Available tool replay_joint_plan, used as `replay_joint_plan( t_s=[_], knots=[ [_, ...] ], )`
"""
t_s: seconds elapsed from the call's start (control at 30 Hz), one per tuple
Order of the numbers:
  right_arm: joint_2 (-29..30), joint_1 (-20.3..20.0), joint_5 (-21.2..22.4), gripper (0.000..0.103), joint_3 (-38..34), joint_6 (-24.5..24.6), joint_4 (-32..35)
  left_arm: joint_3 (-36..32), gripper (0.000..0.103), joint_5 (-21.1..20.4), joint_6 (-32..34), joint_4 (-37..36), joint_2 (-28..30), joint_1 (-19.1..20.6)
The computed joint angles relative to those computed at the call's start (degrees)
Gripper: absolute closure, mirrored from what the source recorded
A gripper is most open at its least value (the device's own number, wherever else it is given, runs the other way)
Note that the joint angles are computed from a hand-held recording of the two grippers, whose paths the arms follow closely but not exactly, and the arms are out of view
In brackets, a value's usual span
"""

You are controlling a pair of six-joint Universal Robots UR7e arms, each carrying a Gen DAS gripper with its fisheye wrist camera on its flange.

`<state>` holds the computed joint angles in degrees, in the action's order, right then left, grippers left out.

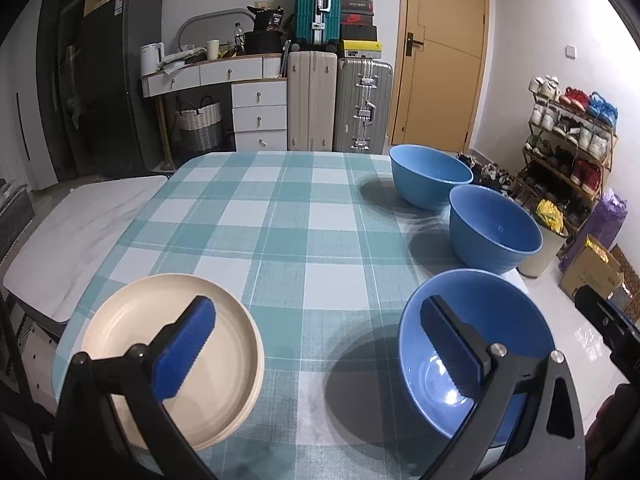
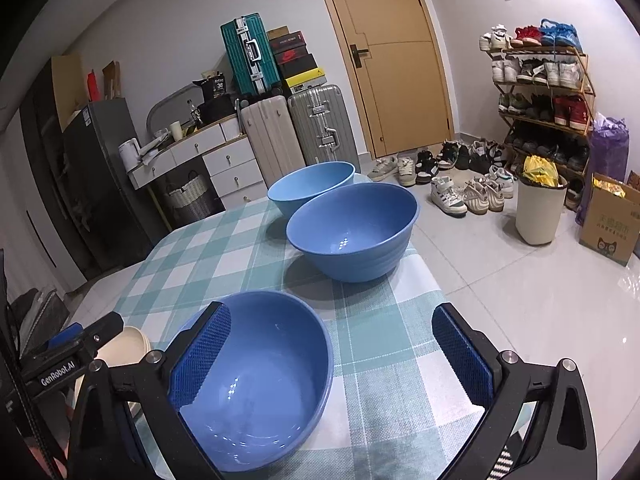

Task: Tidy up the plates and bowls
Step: 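Move both open tools toward the next blue bowl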

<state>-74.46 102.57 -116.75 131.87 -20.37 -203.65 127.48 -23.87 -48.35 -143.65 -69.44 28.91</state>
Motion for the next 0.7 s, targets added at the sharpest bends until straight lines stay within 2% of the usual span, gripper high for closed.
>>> replay_joint_plan(
  t_s=[0.2, 0.27, 0.3, 0.4, 0.47, 0.53, 0.7],
  knots=[
    [-0.31, -0.39, 0.15, 0.001, 0.02, 0.49, 0.49, -0.29, 0.000, 0.45, 0.64, 0.70, 0.29, -0.46],
    [-0.63, -0.71, 0.49, 0.001, -0.01, 1.20, 1.04, -1.76, 0.000, -2.63, 2.68, -0.28, 0.22, 0.42],
    [-0.77, -0.86, 0.63, 0.001, -0.07, 1.76, 1.54, -3.31, 0.000, -4.52, 3.63, 1.43, -0.14, 0.81],
    [-2.21, -1.77, 1.51, 0.001, -1.77, 6.03, 8.74, -6.67, 0.000, -7.44, 8.43, 0.80, -0.80, 0.87],
    [-3.05, -2.12, 2.68, 0.001, -3.07, 8.28, 12.45, -11.74, 0.000, -10.04, 10.09, 6.03, 0.00, 1.65],
    [-3.98, -2.43, 4.31, 0.001, -5.06, 8.07, 16.38, -17.14, 0.000, -12.09, 11.50, 11.42, 2.05, 2.73],
    [-5.28, -3.23, 5.79, 0.001, -11.67, 10.09, 26.83, -32.55, 0.000, -19.65, 14.92, 23.28, 11.11, 7.45]
  ],
)
